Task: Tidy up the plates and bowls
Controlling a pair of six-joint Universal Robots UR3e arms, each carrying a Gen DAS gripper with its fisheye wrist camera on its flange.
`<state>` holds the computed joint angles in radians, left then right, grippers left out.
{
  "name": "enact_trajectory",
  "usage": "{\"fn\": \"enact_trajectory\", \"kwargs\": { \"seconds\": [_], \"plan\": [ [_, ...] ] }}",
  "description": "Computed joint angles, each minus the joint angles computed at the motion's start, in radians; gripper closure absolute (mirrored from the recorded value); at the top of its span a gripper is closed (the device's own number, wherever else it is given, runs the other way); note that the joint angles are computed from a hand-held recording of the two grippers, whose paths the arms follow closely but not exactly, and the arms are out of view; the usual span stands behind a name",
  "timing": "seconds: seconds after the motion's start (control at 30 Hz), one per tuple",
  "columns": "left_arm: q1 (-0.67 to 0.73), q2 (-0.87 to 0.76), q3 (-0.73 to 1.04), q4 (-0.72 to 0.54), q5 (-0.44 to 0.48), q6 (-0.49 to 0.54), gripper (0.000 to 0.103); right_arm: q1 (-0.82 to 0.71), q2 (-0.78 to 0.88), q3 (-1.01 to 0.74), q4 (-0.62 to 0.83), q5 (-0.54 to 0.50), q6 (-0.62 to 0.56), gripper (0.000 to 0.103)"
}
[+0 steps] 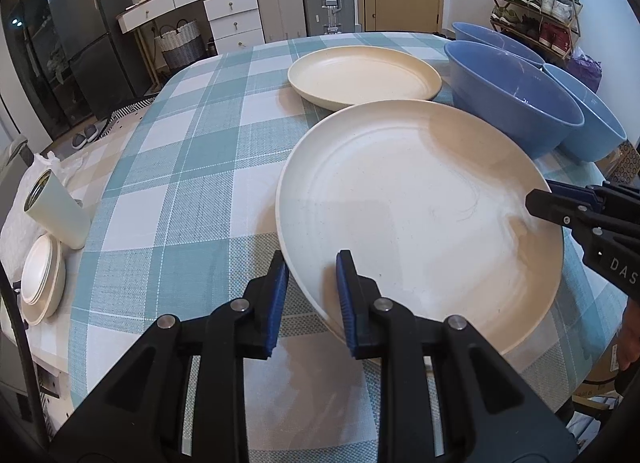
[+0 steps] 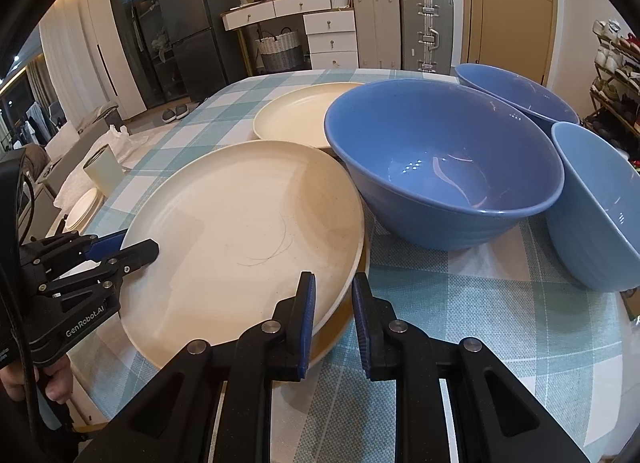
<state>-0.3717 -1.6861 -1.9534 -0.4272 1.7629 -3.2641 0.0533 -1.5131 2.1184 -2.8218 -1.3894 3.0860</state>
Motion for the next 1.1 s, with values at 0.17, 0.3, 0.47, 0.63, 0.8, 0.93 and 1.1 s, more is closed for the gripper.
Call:
{"fn": "enact_trajectory", "kwargs": {
  "seconds": [0.17, 0.3, 0.47, 0.63, 0.8, 0.93, 1.1],
  "plan": [
    [-0.013, -0.009, 0.003, 0.001, 0.016, -0.002, 0.082, 0.017, 0.008, 0.000, -0.013, -0.026, -0.003, 0.084],
    [-0.017, -0.011, 0.004, -0.001, 0.021, 0.004, 0.082, 0.034, 0.017, -0.007, -0.016, -0.049, -0.001, 0.084],
    [-0.037, -0.022, 0.013, -0.003, 0.047, 0.010, 0.081, 0.072, 0.045, -0.032, -0.019, -0.106, 0.000, 0.084],
    [-0.038, -0.022, 0.011, -0.005, 0.049, 0.021, 0.080, 0.085, 0.057, -0.043, -0.021, -0.131, -0.003, 0.084],
    [-0.043, -0.018, 0.013, -0.018, 0.052, 0.034, 0.078, 0.091, 0.060, -0.045, -0.015, -0.135, 0.000, 0.084],
    [-0.047, -0.019, 0.014, -0.022, 0.054, 0.038, 0.076, 0.095, 0.067, -0.051, -0.010, -0.139, 0.001, 0.084],
    [-0.051, -0.022, 0.019, -0.031, 0.058, 0.043, 0.076, 0.094, 0.065, -0.049, -0.007, -0.141, -0.005, 0.083]
  ]
}}
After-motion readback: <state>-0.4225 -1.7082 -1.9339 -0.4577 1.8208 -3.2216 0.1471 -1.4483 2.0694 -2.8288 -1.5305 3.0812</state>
